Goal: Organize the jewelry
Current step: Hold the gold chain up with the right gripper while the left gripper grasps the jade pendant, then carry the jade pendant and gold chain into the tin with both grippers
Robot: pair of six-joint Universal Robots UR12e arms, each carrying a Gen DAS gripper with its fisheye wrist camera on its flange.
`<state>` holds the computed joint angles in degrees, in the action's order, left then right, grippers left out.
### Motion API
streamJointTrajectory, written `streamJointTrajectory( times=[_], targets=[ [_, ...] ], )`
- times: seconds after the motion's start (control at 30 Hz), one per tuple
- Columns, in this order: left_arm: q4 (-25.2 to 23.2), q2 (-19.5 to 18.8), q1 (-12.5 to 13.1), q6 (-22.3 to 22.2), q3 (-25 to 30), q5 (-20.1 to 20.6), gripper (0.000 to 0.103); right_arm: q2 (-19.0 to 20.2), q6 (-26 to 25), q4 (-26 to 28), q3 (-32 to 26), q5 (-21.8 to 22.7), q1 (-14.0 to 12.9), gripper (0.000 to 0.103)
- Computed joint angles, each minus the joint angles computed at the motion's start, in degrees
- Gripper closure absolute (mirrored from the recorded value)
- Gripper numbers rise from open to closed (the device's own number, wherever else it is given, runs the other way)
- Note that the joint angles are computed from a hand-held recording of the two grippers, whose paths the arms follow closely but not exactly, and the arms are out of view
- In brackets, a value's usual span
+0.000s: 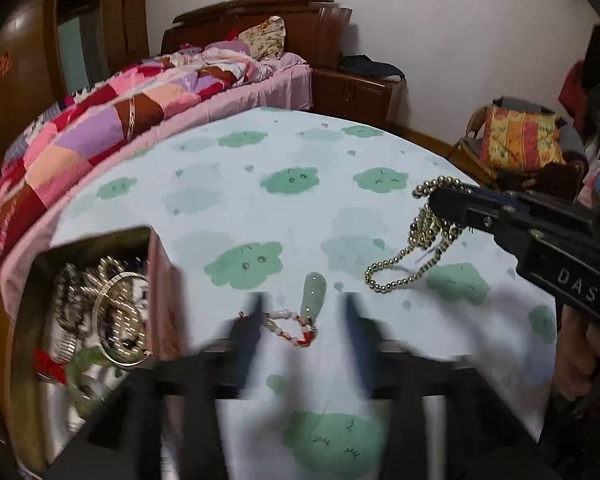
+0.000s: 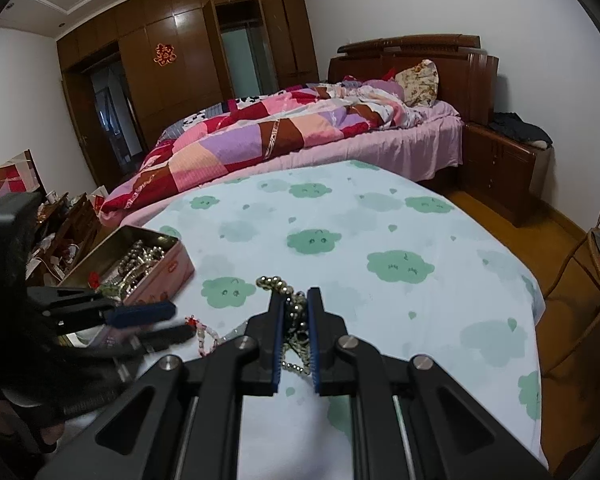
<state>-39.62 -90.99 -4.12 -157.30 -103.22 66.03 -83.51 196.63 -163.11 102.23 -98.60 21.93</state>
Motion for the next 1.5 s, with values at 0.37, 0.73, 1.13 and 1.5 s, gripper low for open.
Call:
streamJointTrajectory(
  times=[0.37,0.73,1.13,1.5],
  targets=[
    [-4.4,-1.5,-1.4,1.6,0.7,3.2,0.056,-0.2,0.5,-0.2,0.8,1.1,-0.3,0.09],
    [-2.1,-0.3,0.0,0.8,-0.1,0.8,0.095,-0.1,0.3,-0.5,0.7,1.2,-0.2,0.09],
    [2.8,3.0,4.0,-1.2,0.4,-6.0,0.096,-0.2,-3.4,-1.6,-1.9,1.0,1.1,0.09],
    [7.3,3.9,7.0,-2.7,0.5,-4.5,0.096,2.3,-8.3,-2.5,-7.2,3.6,2.7,0.09]
  ],
)
